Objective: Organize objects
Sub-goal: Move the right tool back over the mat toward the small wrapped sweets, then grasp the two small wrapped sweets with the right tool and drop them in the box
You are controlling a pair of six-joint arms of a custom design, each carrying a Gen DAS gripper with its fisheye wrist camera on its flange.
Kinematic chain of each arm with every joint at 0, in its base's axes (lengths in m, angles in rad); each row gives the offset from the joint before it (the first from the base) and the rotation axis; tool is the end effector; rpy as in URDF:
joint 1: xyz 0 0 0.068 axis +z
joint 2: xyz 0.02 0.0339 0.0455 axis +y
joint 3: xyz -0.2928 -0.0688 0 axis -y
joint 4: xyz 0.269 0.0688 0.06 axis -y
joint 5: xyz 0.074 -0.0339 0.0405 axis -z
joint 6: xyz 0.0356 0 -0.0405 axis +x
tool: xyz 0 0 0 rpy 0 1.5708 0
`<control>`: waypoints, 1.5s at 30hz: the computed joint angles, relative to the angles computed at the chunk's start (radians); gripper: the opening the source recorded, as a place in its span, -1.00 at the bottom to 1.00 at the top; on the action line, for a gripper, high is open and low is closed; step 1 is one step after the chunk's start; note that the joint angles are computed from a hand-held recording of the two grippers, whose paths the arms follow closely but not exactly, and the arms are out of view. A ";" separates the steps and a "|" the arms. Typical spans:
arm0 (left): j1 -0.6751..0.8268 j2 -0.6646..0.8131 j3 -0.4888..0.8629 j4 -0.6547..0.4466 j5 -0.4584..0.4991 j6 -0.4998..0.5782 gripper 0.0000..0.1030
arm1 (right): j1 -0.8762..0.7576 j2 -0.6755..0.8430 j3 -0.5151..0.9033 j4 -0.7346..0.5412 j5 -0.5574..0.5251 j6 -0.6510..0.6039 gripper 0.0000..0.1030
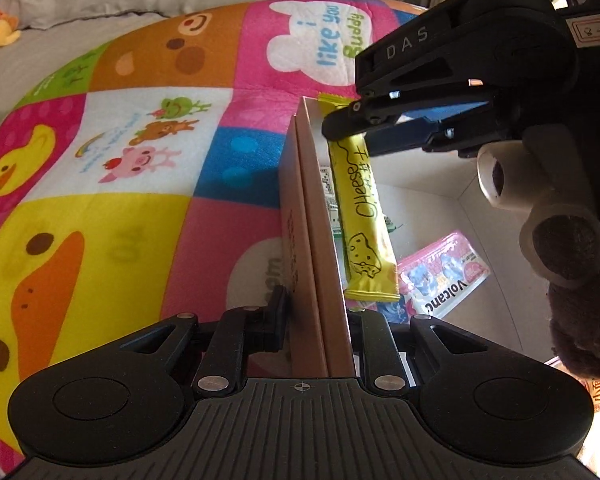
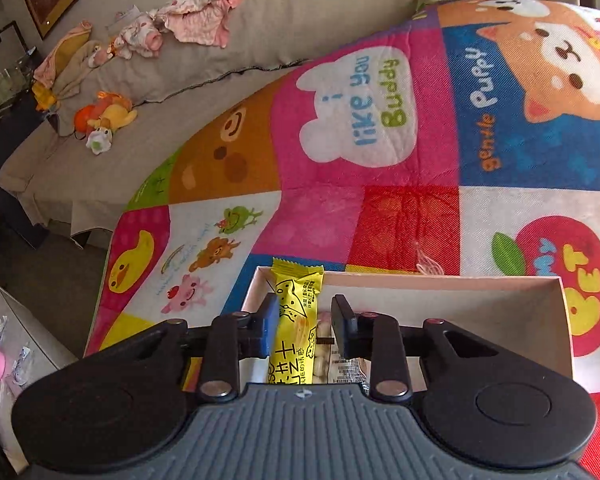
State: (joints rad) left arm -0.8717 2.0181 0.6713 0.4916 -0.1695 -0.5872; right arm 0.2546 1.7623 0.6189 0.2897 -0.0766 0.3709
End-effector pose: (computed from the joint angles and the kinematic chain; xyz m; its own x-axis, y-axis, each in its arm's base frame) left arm 0.2211 -0.2537 0.0462 -0.7829 0.0825 -0.6167 0.2997 0.9186 -0.2575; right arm 0.3030 0.0817 0.0985 -0.7885 0.1682 -0.5916 -0.0150 0.9563 0.2920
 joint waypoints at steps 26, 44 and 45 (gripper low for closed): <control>-0.001 0.005 -0.011 0.027 -0.001 -0.013 -0.58 | -0.465 -0.552 -0.262 -0.211 -0.049 -0.354 0.00; -0.002 0.006 -0.013 0.029 -0.005 -0.021 -0.59 | -0.764 0.102 -0.085 0.004 -0.075 -0.517 0.36; -0.003 0.006 -0.012 0.027 -0.008 -0.023 -0.59 | -0.757 0.081 -0.101 -0.005 -0.072 -0.543 0.24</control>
State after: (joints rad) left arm -0.8746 2.0240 0.6590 0.5184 -0.1771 -0.6100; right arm -0.5019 1.8437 0.5179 0.2849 -0.1481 -0.1719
